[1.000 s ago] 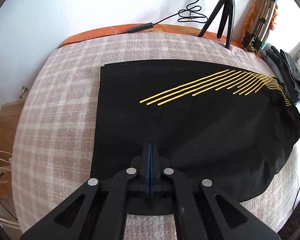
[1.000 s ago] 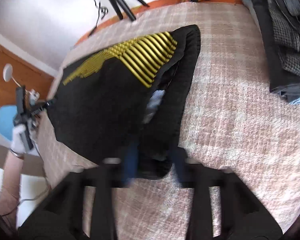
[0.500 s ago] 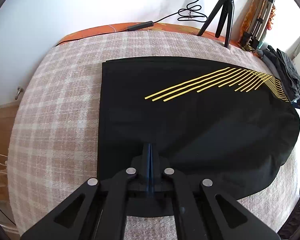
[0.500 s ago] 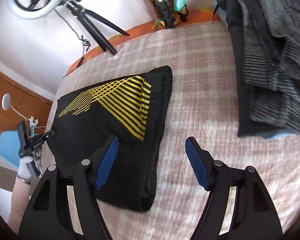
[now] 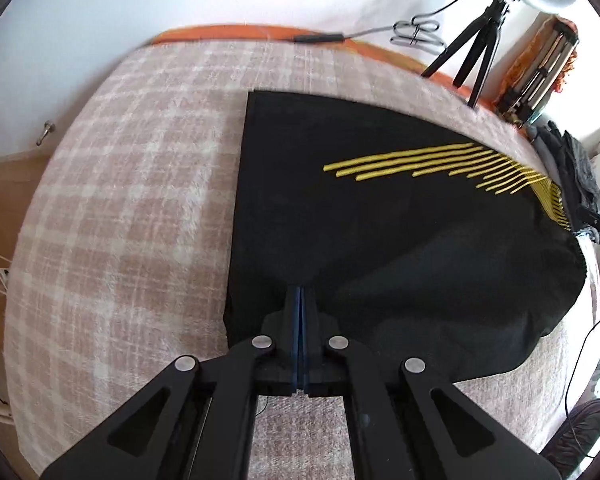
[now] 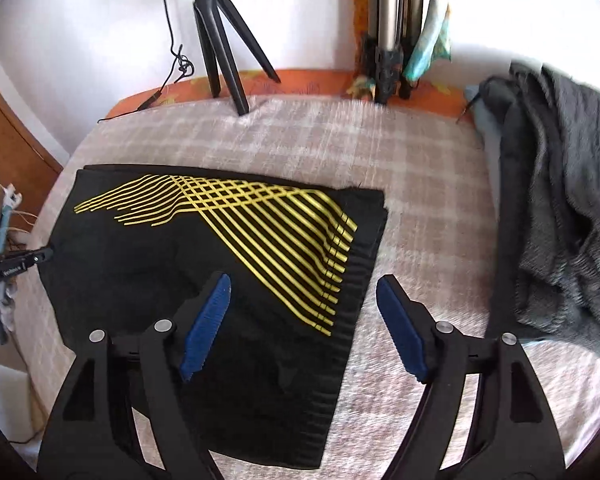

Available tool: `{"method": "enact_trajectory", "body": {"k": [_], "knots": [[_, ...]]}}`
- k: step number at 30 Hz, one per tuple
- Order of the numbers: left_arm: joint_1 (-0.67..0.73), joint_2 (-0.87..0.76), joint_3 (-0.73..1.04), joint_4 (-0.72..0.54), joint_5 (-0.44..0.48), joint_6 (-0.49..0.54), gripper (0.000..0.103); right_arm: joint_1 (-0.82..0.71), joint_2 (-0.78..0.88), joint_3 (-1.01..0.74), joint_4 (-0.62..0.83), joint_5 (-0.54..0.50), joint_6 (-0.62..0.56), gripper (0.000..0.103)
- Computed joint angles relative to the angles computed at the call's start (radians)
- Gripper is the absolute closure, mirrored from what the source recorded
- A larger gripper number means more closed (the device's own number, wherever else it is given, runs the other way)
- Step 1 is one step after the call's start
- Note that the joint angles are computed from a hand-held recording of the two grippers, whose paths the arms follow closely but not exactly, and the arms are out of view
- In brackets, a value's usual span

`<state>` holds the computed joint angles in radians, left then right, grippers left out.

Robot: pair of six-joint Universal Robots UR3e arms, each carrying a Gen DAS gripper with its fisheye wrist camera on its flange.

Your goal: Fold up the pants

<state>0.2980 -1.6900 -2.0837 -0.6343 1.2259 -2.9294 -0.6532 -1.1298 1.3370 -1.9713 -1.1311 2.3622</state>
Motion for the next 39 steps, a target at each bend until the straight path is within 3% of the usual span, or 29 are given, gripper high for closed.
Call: {"method": "enact_trajectory", "body": {"k": [8, 14, 15, 17, 18, 19, 22, 25, 27, 29, 30, 34, 39], "knots": [[-0.003, -0.012, -0.001, 0.029, -0.01, 0.008, 0.103, -0.05, 0.202, -0.218, 0.097, 0.049, 0.115, 0.025], [0.083, 0.049, -0.083, 0.04, -0.087, 0.066, 0.103, -0.046, 0.222, -0.22, 0.056, 0.117, 0.129, 0.027], [0.088, 0.052, -0.088, 0.04, -0.093, 0.071, 0.103, -0.036, 0.22, -0.214, 0.043, 0.117, 0.126, 0.032], [0.085, 0.047, -0.085, 0.046, -0.092, 0.068, 0.103, -0.014, 0.223, -0.216, 0.033, 0.101, 0.132, 0.065], [0.078, 0.041, -0.08, 0.053, -0.087, 0.062, 0.103, -0.007, 0.218, -0.199, 0.002, 0.092, 0.147, 0.069], [0.074, 0.039, -0.079, 0.059, -0.085, 0.061, 0.103, -0.007, 0.227, -0.219, 0.032, 0.102, 0.143, 0.079], [0.062, 0.03, -0.078, 0.082, -0.077, 0.058, 0.103, -0.02, 0.233, -0.245, 0.085, 0.133, 0.143, 0.082], [0.044, 0.03, -0.086, 0.115, -0.059, 0.055, 0.103, -0.055, 0.213, -0.238, 0.138, 0.193, 0.127, 0.081], [0.03, 0.026, -0.084, 0.13, -0.043, 0.049, 0.103, -0.064, 0.203, -0.249, 0.192, 0.166, 0.109, 0.076], [0.022, 0.023, -0.078, 0.131, -0.034, 0.05, 0.103, -0.087, 0.188, -0.248, 0.266, 0.162, 0.074, 0.052], [0.02, 0.022, -0.073, 0.128, -0.031, 0.047, 0.103, -0.102, 0.167, -0.222, 0.274, 0.163, 0.063, 0.048], [0.004, 0.044, -0.072, 0.136, -0.012, 0.045, 0.103, -0.155, 0.108, -0.139, 0.361, 0.166, -0.039, 0.046], [-0.017, 0.096, -0.061, 0.12, -0.036, 0.034, 0.103, -0.144, -0.023, 0.139, 0.103, 0.169, -0.108, 0.046]]}}
